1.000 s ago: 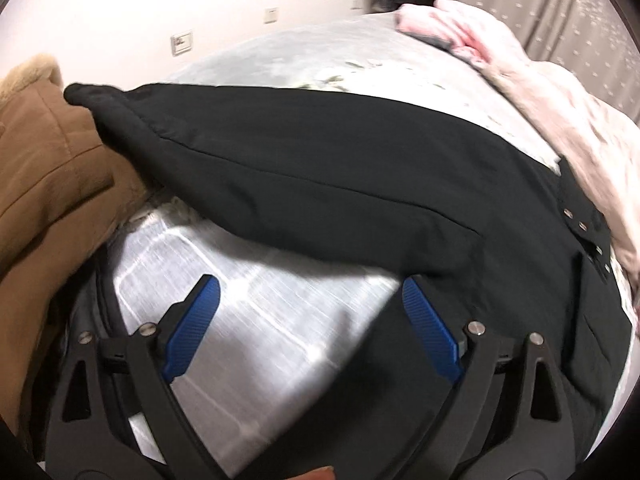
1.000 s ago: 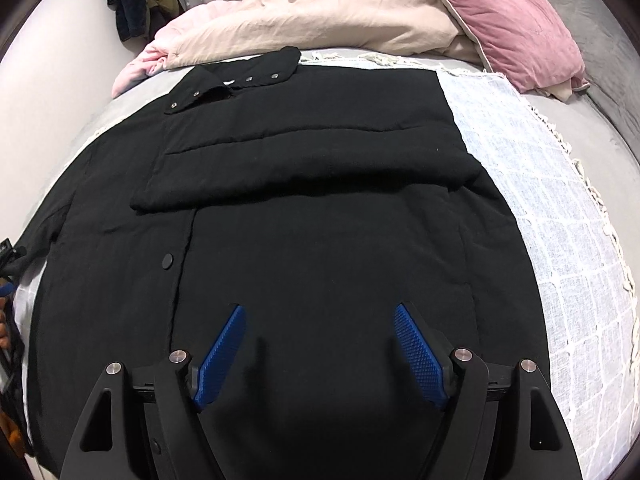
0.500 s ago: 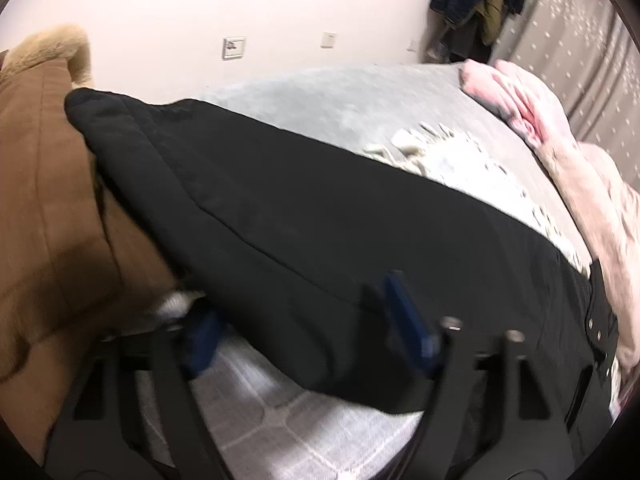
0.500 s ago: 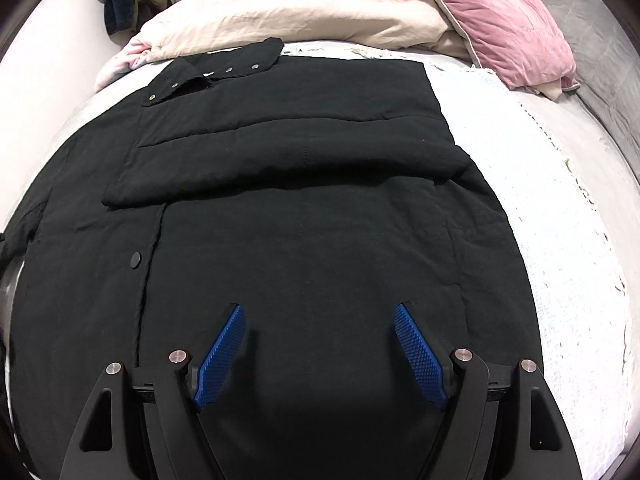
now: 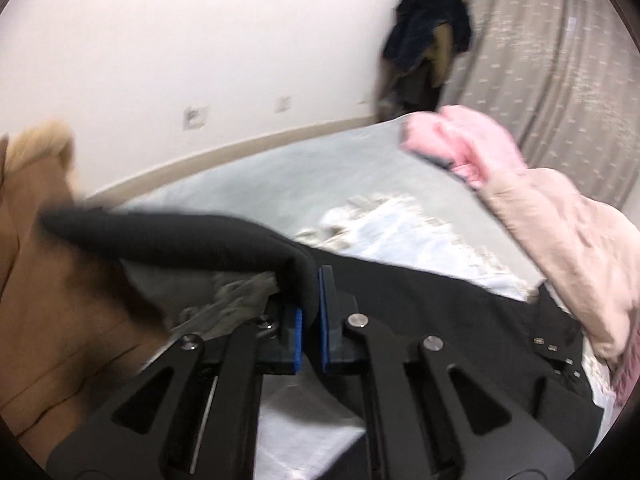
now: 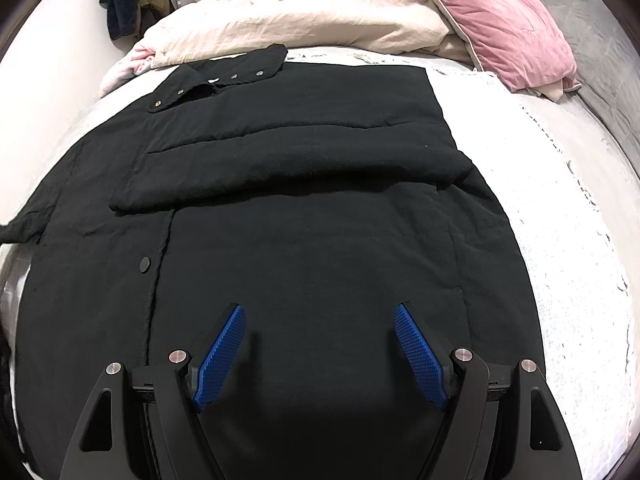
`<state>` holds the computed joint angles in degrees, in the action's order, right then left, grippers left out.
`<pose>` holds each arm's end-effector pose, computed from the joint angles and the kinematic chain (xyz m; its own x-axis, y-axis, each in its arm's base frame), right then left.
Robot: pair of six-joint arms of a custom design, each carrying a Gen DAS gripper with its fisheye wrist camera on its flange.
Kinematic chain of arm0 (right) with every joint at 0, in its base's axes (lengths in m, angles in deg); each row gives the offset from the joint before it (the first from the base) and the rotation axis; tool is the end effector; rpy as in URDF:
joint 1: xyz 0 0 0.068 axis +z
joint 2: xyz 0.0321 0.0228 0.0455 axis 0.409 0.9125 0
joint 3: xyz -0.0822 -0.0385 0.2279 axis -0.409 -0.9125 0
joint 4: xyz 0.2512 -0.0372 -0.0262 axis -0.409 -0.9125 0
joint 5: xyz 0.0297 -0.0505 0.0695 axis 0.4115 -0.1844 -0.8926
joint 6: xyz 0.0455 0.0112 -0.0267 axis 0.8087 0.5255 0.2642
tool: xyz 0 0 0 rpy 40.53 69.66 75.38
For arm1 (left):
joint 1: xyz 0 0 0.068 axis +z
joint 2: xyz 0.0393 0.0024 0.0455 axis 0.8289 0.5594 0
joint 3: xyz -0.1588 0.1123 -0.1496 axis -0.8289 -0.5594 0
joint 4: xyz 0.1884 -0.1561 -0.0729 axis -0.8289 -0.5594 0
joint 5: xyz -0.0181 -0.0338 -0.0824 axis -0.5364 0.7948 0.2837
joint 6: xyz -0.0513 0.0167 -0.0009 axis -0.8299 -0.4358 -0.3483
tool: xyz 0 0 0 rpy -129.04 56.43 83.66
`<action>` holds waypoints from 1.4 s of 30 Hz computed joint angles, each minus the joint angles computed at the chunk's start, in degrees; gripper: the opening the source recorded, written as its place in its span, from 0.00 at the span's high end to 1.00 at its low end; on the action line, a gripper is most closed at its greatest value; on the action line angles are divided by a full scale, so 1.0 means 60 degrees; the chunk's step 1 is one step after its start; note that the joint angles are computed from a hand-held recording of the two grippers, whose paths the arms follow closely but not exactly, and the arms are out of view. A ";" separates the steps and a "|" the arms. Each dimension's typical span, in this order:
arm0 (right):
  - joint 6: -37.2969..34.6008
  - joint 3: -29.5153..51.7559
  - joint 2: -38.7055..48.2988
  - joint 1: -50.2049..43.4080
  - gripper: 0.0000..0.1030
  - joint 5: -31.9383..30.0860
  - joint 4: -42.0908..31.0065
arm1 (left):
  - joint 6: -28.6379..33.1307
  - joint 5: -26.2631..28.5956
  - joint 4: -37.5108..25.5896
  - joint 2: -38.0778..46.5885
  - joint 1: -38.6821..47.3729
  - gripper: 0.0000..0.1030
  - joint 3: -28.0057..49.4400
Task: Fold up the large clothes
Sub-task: 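Grasp the other jacket sleeve with the left gripper and fold it across the body, then grasp the jacket side edge with the left gripper and fold it inward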
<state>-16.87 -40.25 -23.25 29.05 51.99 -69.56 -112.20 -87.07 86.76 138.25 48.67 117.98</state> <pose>0.1562 0.0147 0.1083 -0.8480 0.2527 -0.4659 0.1808 0.9642 0.1940 0.3323 -0.0313 0.1273 -0.4788 -0.4435 -0.7577 -0.4372 0.8689 -0.2323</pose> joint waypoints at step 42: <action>0.0816 0.0205 -0.0193 0.1635 0.24 -0.1102 0.0552 | 0.3644 0.1651 -0.0841 -0.0420 -0.5488 0.25 -0.1022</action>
